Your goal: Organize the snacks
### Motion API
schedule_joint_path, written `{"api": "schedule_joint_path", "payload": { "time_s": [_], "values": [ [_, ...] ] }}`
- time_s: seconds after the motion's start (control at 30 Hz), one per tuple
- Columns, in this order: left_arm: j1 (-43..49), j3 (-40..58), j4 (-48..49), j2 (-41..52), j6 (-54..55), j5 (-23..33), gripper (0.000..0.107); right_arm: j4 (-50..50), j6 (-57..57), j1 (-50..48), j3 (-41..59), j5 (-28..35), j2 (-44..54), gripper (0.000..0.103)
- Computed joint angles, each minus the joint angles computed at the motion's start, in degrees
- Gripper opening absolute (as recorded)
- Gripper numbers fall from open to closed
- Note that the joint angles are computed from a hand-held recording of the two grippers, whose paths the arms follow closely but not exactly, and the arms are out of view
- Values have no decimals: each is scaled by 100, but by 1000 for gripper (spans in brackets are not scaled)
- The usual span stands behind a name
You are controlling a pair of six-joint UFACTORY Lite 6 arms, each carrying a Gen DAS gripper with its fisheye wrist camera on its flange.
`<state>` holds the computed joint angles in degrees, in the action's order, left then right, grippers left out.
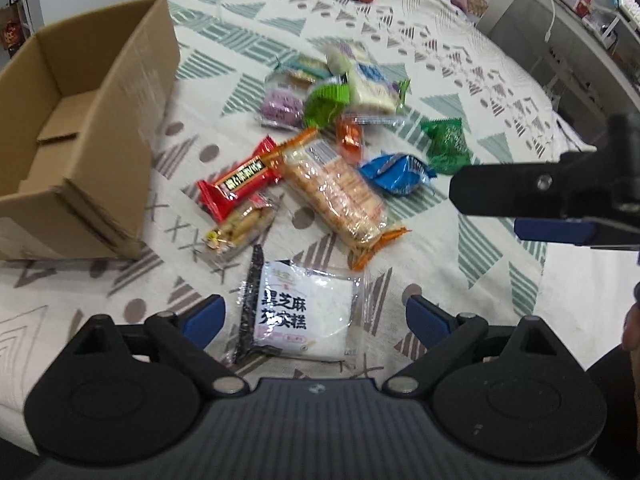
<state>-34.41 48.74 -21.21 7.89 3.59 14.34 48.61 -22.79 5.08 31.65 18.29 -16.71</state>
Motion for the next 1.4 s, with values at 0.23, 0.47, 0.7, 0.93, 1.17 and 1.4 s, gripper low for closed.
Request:
{"api": "schedule_joint_path", "payload": {
  "time_s": [0.23,0.47,0.7,0.93,1.17,1.4],
  "values": [
    [-94,257,221,543,-463,-49,92,1108,-1252,-367,122,153,577,100],
    [-23,182,607,444,-993,-148,57,1379,-1642,-267,372,150,1070,95],
    [84,7,741,104,-1179,-74,54,1073,-1525,110,740,-132,1517,90],
    [429,-199,737,-393,-1059,69,54,416,-1211,652,1223,-413,1940,76],
    [855,-337,711,-693,-808,197,54,-733,-99,1097,1659,-614,2431,65],
    [1187,-399,646,-814,-543,296,53,-2881,2002,1506,2214,-562,3084,34]
  ]
}}
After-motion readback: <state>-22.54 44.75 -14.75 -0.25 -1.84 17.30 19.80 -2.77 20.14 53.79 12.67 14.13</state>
